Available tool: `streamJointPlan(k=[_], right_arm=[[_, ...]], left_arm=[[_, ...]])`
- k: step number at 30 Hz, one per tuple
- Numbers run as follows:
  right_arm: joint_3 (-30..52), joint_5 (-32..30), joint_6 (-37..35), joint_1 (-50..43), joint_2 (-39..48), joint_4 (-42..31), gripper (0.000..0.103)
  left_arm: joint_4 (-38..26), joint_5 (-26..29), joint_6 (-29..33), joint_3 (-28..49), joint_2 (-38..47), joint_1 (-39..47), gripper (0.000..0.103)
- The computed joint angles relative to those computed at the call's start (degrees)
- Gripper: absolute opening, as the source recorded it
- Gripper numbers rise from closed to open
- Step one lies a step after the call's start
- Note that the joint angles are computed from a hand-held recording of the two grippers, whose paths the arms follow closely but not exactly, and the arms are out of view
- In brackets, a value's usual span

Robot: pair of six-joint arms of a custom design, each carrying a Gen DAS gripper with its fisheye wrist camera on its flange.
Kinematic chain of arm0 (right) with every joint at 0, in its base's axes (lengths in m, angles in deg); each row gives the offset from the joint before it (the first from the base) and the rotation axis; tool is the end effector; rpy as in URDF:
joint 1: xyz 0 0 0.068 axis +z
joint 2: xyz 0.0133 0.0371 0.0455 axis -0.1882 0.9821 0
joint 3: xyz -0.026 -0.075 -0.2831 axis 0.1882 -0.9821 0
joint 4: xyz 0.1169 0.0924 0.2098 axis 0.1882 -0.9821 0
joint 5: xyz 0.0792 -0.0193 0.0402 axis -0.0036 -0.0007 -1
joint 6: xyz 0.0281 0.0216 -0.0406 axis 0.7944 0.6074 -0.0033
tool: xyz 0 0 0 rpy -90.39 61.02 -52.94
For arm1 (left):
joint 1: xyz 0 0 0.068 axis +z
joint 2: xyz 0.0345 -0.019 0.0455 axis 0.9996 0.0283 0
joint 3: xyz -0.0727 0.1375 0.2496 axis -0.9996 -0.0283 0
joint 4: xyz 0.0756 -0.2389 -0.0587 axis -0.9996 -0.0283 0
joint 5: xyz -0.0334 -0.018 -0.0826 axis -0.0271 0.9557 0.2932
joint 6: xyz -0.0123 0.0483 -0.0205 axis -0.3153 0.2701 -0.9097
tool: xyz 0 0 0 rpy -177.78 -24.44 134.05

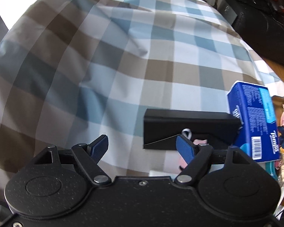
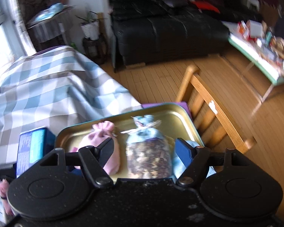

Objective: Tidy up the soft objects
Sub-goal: 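Move both tools back and grasp the pink rolled cloth with the right gripper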

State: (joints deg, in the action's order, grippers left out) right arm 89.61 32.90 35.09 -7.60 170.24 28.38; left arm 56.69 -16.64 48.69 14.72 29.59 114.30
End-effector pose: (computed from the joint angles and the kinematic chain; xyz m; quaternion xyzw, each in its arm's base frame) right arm 0.3060 0.0135 0.2162 0.0406 0.9447 -0.0263 0.3245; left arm 0.2572 0.1242 0.1814 -0.1457 0.9657 0.0531 0.2081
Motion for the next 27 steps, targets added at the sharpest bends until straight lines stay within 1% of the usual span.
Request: streamJointPlan(k=[3, 7, 10, 11, 14, 16, 18, 21, 24, 27], right_arm=[[-4.87, 2.47, -2.08, 5.28, -3.37, 4.63, 0.072], [-11.22, 2.73, -2.03, 13.02, -7.82, 8.96, 0.072], [-15.59, 3.83, 0.36, 20.59, -10.98, 11.39, 0.072], [-16.90, 4.12, 1.57, 23.37, -12.06, 11.92, 0.072], [-20.04, 5.11, 6.55, 32.30, -14.10, 13.58, 0.073], [-21.03, 6.41, 10.46, 38.60, -13.86, 14.69, 0.074], [-20.43, 7.35, 13.69, 44.01, -11.55, 15.51, 0.074], [-16.25, 8.17, 16.18, 49.55, -4.46, 15.68, 0.074], [-9.95, 9.88, 16.64, 52.48, 3.37, 14.31, 0.074], [-3.58, 7.76, 17.48, 52.02, 10.22, 12.90, 0.074]], left_arm=[[0.33, 1.81, 1.02, 0.58, 1.71, 2.82, 0.074], [-0.06, 6.43, 1.27, 2.49, 4.47, 5.91, 0.075], [1.17, 7.84, 0.61, 2.80, 6.38, 6.87, 0.076], [1.08, 9.12, 0.77, 3.17, 7.32, 7.50, 0.076], [0.23, 12.59, 0.83, 4.71, 9.93, 9.34, 0.076], [-0.61, 14.69, 0.60, 5.93, 11.56, 10.55, 0.076], [-0.70, 16.27, -0.12, 6.57, 12.67, 11.54, 0.076], [0.57, 17.05, -1.07, 6.31, 13.08, 12.31, 0.076], [2.65, 17.68, -1.55, 5.25, 12.42, 12.94, 0.076], [4.95, 16.59, -3.50, 4.65, 12.27, 12.97, 0.079]])
